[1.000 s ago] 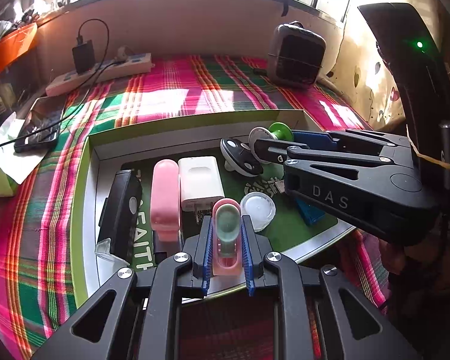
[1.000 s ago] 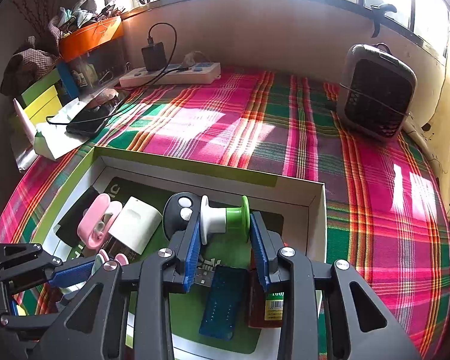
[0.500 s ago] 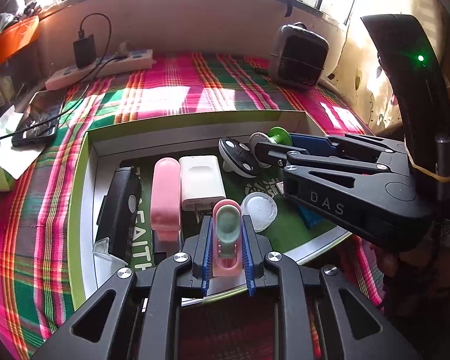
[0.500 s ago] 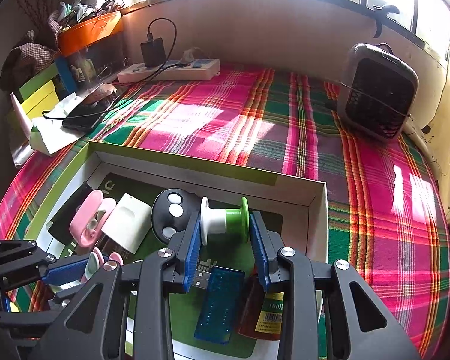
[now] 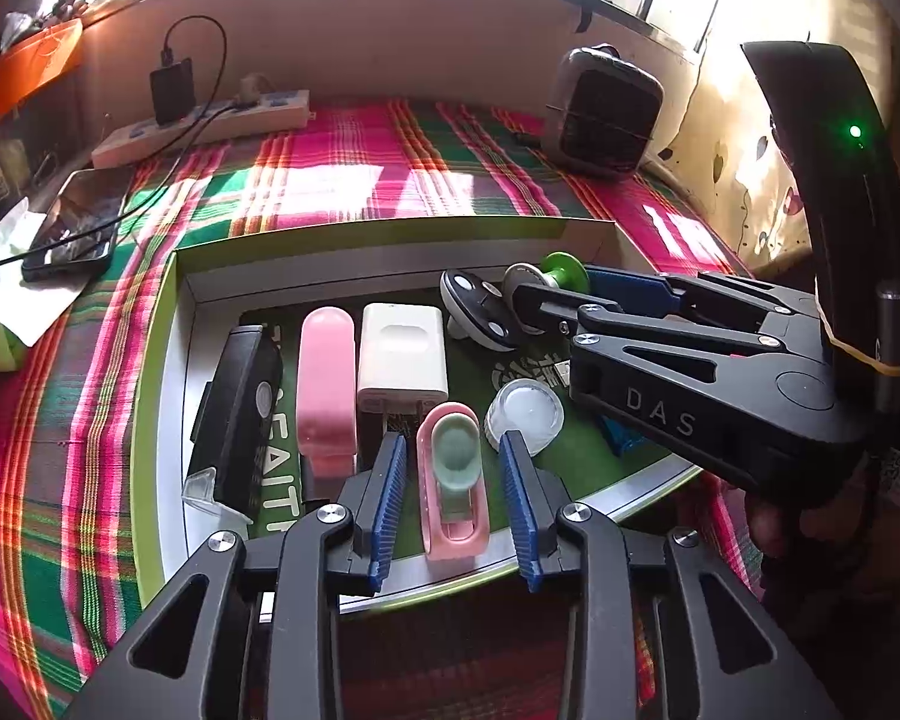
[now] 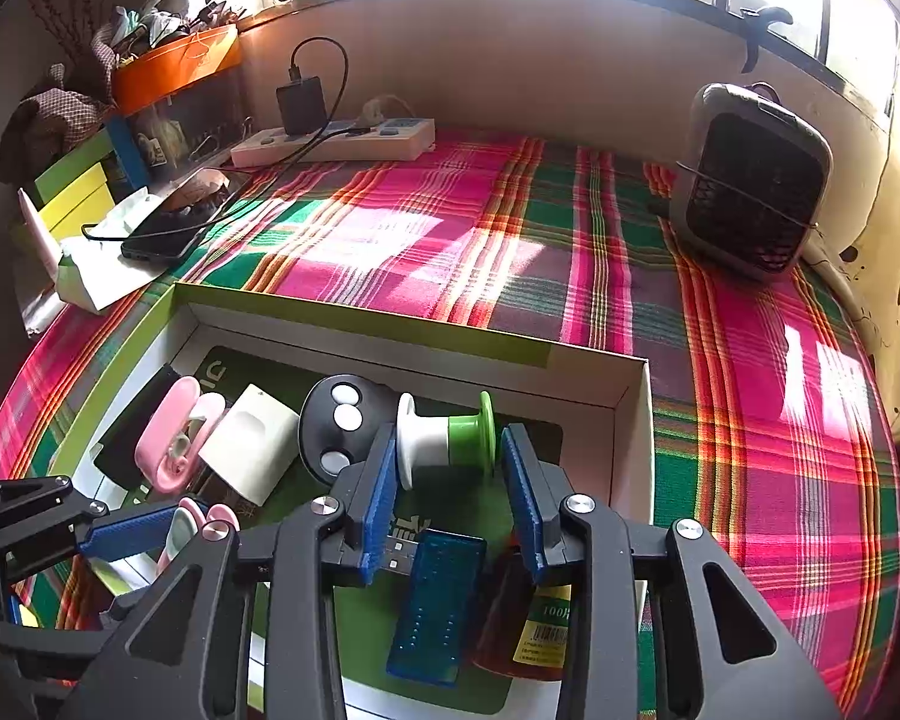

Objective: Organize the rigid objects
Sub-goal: 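Lower the clip and spool into the box and open both tools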

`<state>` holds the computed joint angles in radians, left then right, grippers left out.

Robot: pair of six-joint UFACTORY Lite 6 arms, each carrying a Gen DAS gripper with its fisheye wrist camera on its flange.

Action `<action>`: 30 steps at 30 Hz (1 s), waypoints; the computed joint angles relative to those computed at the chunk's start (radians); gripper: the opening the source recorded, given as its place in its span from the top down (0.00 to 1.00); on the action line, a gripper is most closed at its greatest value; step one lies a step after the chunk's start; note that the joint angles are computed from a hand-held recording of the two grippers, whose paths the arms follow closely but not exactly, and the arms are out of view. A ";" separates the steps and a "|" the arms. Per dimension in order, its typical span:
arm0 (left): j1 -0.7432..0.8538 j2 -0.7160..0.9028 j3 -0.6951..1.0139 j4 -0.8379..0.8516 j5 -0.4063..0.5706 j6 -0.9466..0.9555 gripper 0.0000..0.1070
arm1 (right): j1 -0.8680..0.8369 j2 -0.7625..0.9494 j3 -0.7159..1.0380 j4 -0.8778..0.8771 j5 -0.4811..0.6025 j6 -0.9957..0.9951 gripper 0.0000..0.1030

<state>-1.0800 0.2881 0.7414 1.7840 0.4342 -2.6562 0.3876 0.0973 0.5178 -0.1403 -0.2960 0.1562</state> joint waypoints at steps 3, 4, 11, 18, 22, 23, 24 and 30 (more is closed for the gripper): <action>-0.007 0.002 0.005 -0.033 0.009 0.029 0.69 | -0.001 -0.005 -0.005 -0.001 -0.005 0.006 0.59; -0.007 0.000 0.005 -0.036 0.009 0.029 0.68 | -0.001 -0.006 -0.007 0.000 -0.008 0.006 0.59; -0.024 -0.016 0.002 -0.081 0.020 0.057 0.61 | -0.001 -0.039 -0.039 0.002 -0.016 0.009 0.50; -0.047 -0.031 -0.003 -0.131 0.039 0.085 0.59 | 0.014 -0.091 -0.077 0.061 -0.014 -0.028 0.50; -0.071 -0.040 -0.002 -0.197 0.067 0.137 0.58 | 0.016 -0.138 -0.106 0.084 -0.006 -0.035 0.49; -0.078 -0.043 -0.002 -0.214 0.075 0.149 0.58 | 0.016 -0.154 -0.116 0.085 -0.004 -0.033 0.49; -0.085 -0.043 0.001 -0.239 0.086 0.169 0.58 | 0.017 -0.168 -0.124 0.092 0.001 -0.037 0.49; -0.118 -0.069 -0.008 -0.300 0.123 0.196 0.58 | 0.029 -0.279 -0.189 0.150 0.029 -0.060 0.49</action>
<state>-1.1980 0.2187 0.7334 1.4844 0.5572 -2.4600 0.4166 -0.1818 0.3289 0.0097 -0.2666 0.0963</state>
